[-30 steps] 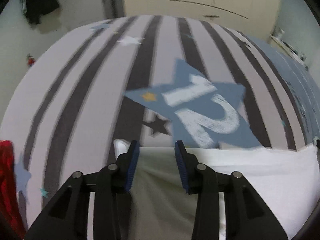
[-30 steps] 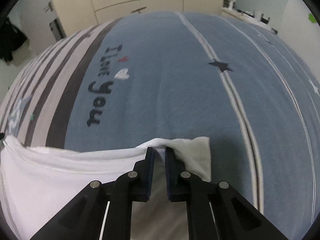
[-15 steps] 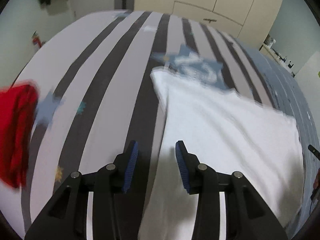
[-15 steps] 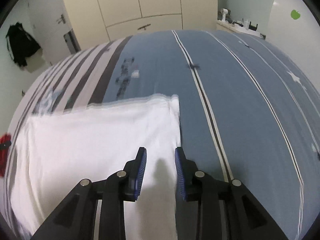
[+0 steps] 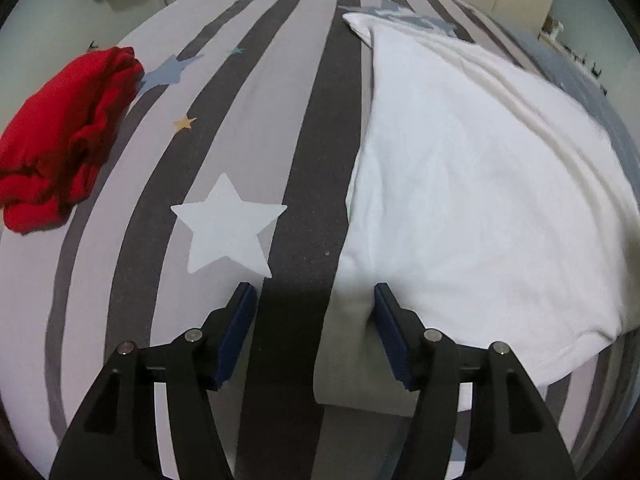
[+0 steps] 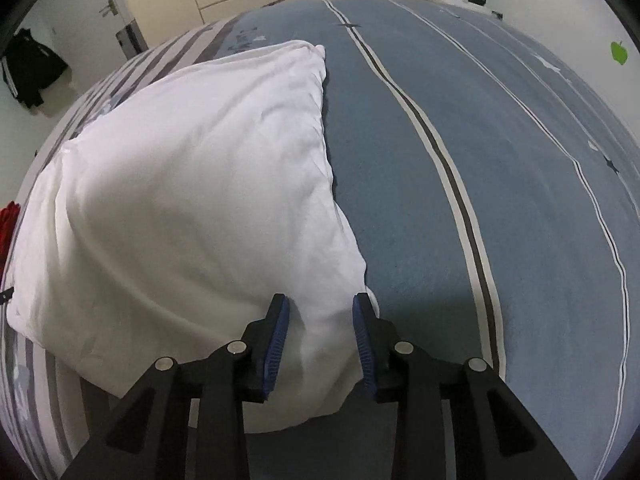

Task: Fold clothes
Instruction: 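Fold the shirt edge over with both grippers and release it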

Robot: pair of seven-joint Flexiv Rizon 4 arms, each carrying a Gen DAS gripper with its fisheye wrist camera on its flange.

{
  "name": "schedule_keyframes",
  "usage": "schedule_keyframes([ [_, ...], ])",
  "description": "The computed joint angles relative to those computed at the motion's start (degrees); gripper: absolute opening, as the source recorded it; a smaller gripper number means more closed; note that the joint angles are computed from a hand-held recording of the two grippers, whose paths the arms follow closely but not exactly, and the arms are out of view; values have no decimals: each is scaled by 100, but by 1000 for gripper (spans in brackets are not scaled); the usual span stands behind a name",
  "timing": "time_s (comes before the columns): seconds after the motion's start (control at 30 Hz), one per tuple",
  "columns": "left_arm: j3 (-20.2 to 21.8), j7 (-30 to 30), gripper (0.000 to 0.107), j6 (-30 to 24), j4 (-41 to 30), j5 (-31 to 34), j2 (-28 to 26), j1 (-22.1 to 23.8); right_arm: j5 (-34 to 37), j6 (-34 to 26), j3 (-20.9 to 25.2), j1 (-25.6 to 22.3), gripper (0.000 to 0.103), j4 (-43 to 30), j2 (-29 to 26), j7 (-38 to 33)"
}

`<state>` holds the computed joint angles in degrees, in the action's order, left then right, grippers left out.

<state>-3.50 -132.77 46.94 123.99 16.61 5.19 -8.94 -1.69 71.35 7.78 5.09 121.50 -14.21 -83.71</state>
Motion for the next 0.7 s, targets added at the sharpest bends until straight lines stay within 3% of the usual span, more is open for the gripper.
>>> schedule_keyframes([
  [0.07, -7, -24, 53, -89, -27, 42, 93, 0, -329, -92, -185, 123, 30, -12, 68, 316],
  [0.2, -17, -530, 54, -146, 168, -15, 519, 36, -168, -160, -138, 25, 32, 28, 346, 507],
  [0.33, -119, -568, 59, -37, 388, -172, 791, -16, -47, -191, -37, 30, 32, 373, 671, 505],
  [0.5, -158, -334, 61, 480, 531, -426, 485, -31, 282, 56, 52, 48, 36, 626, 649, 376],
  [0.57, -238, -357, 61, 317, 422, -315, 257, -17, 362, 67, 74, 72, 36, 705, 667, 322],
  [0.63, -195, -381, 61, 513, 453, -192, 146, -30, 320, 124, 63, 123, 36, 743, 580, 331],
  [0.67, -173, -396, 51, 602, 457, -140, 120, -35, 287, 171, 48, 142, 36, 743, 523, 347],
  [0.7, -128, -316, 30, 735, 481, -198, 88, -52, 255, 216, 37, 155, 36, 741, 466, 360],
])
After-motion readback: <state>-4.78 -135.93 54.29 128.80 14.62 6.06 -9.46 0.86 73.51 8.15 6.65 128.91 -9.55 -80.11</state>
